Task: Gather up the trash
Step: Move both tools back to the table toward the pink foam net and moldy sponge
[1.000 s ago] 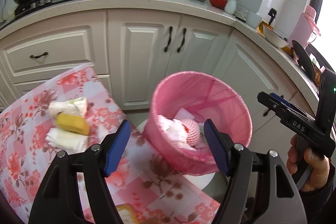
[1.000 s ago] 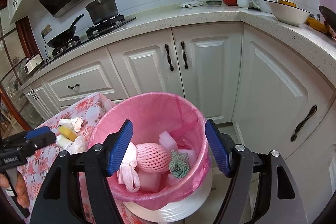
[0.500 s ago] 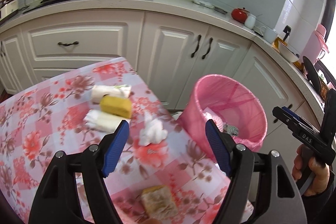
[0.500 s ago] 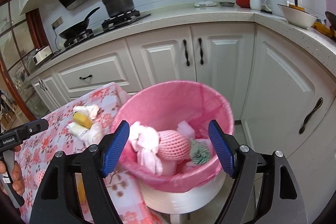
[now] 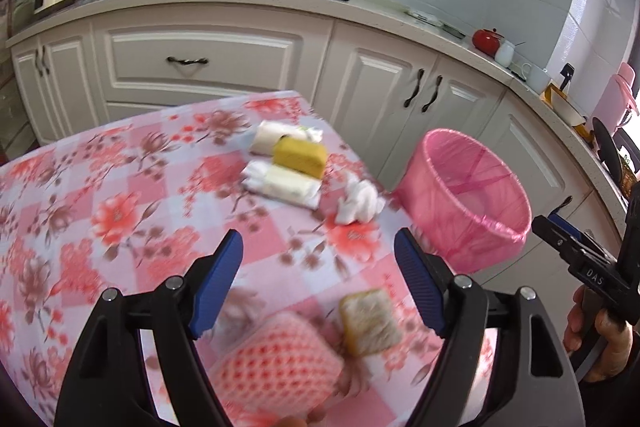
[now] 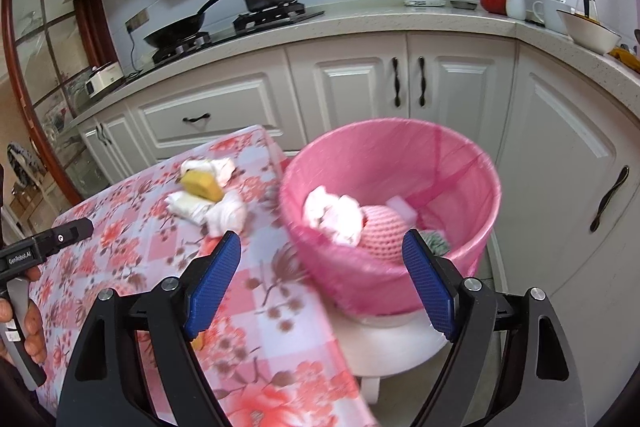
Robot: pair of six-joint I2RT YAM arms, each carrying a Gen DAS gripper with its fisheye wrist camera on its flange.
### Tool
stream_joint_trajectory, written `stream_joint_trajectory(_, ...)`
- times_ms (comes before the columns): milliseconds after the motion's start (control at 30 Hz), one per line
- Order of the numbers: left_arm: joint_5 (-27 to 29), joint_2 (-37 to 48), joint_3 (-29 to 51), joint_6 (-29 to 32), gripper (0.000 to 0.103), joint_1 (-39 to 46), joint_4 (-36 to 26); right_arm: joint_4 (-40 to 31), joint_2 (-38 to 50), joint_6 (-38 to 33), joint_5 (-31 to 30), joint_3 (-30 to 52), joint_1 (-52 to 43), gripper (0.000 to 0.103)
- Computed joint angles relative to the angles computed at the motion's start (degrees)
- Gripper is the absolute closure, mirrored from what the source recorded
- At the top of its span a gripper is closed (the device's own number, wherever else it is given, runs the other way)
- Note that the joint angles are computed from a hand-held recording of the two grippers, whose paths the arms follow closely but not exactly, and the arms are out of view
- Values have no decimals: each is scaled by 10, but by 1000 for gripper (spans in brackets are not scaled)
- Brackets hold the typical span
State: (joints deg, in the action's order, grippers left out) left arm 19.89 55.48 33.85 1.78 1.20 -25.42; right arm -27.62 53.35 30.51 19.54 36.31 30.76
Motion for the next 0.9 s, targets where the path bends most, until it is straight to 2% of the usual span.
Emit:
stream_joint_trajectory(200, 39, -56, -46, 56, 28, 71, -45, -8, 20, 71, 60, -2, 98, 21)
stream_joint_trajectory(467, 63, -114, -96, 121, 27, 125, -90, -4, 76, 111, 83, 6, 177, 20)
stream_joint_trajectory(667, 80, -98, -109, 155, 27, 157, -91, 12, 112, 125, 79, 4, 204, 20)
stream_joint_trajectory(900, 82, -30, -122, 162, 27, 165, -45, 46, 160, 128, 58, 2, 209, 20)
